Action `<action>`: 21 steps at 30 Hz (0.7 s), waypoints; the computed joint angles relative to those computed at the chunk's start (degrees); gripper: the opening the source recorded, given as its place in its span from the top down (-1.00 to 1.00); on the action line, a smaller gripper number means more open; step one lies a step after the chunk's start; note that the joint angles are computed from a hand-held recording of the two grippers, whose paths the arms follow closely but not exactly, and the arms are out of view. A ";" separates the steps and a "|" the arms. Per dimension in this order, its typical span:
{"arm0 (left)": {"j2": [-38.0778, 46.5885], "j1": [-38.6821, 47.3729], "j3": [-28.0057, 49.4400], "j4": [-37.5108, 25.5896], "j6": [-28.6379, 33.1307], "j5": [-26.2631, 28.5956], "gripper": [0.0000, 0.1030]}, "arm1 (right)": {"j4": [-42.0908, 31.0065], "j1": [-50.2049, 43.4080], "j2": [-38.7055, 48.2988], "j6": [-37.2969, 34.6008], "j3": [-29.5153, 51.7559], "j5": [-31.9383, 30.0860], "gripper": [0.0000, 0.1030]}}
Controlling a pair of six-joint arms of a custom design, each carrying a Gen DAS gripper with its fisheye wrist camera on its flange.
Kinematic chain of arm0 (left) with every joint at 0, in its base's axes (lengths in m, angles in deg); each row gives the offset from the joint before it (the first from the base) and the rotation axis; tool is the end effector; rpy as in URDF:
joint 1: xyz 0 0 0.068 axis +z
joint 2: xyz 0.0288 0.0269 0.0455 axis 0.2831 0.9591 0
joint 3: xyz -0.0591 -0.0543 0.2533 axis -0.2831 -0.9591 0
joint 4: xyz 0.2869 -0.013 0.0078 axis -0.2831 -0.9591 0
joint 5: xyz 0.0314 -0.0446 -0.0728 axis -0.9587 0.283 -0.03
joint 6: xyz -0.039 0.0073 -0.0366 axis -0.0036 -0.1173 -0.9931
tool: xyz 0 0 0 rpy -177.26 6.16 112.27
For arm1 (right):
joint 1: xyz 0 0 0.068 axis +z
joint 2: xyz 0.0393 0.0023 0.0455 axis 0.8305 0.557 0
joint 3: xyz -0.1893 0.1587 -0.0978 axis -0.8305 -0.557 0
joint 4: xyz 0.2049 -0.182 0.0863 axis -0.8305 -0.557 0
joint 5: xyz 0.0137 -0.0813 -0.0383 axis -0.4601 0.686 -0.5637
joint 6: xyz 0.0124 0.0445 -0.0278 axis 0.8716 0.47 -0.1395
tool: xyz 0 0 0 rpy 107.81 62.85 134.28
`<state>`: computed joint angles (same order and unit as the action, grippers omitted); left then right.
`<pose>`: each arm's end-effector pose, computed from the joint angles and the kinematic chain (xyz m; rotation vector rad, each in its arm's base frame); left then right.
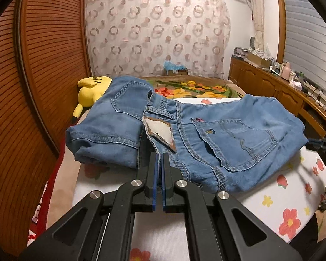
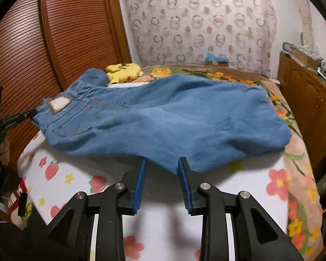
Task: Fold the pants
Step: 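Grasp the leg with the right tool while left tool holds the waistband, then open the right tool off the leg while left tool keeps holding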
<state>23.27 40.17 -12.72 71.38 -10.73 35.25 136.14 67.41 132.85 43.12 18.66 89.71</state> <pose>0.3510 0.1284 0.1247 0.6039 2.1430 -0.3187 0.1682 0.0275 0.0160 0.1433 2.1469 0.0765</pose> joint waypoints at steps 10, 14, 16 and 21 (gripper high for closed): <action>0.01 -0.08 0.19 -0.29 -0.16 0.07 0.93 | -7.59 -2.68 -0.91 -3.71 2.72 -5.47 0.37; 0.04 -0.14 0.97 -1.15 -1.01 0.56 0.93 | -15.71 -4.03 -6.07 -5.30 4.90 -5.50 0.37; -0.18 -0.67 1.54 -1.49 -1.53 0.61 0.93 | -18.98 -6.63 -11.10 -6.22 4.91 -7.34 0.37; -1.58 -2.07 1.73 -0.90 -3.03 0.38 0.93 | -24.72 -9.37 -17.64 -7.96 6.40 -10.12 0.37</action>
